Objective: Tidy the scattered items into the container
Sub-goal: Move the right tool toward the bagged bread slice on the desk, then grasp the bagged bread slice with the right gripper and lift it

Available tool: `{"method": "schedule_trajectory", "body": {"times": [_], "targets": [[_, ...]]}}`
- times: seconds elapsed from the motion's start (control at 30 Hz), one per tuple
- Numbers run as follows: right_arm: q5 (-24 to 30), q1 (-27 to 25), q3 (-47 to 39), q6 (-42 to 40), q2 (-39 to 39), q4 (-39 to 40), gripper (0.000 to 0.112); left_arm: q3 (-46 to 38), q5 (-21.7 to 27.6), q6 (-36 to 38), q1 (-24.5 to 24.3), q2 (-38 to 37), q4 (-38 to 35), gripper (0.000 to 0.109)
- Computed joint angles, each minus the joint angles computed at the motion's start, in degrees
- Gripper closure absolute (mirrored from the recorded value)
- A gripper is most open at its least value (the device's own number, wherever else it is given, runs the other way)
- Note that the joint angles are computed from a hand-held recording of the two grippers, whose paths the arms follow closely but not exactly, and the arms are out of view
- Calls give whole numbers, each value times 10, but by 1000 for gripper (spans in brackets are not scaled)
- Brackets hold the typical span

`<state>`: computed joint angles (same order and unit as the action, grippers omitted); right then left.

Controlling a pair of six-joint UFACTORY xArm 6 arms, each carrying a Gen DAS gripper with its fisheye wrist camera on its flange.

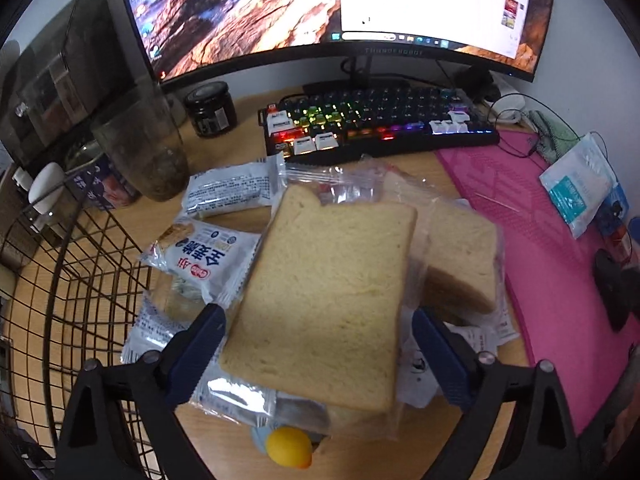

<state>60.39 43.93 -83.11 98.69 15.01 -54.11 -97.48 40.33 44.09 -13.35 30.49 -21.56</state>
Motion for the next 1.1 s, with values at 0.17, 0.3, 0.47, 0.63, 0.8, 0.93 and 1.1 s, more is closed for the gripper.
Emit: {"method": "schedule_trajectory", "body": {"times": [0.17, 0.3, 0.47, 0.63, 0.8, 0.93, 1.1], "targets": [[-36, -21, 5, -1, 10, 11, 12, -90, 95, 7, 8, 57, -10, 12], [-76, -38, 13, -1, 11, 8, 12, -199, 207, -31, 25, 127, -52, 12], [-79, -44, -9, -28, 29, 11, 12, -208, 220, -34, 29, 138, -76, 13], [-129, -61, 4, -36, 28, 13, 12, -192, 218, -22, 31, 126, -87, 27], [-213, -92, 20, -78, 24, 17, 12, -185, 218, 6, 40, 109, -114, 28], [-329, -134, 16, -239, 48, 116, 12, -182, 227, 25, 54, 87, -143, 28], [-302, -142, -59, -419, 110, 222, 12, -200, 249, 34, 70, 77, -166, 28]]}}
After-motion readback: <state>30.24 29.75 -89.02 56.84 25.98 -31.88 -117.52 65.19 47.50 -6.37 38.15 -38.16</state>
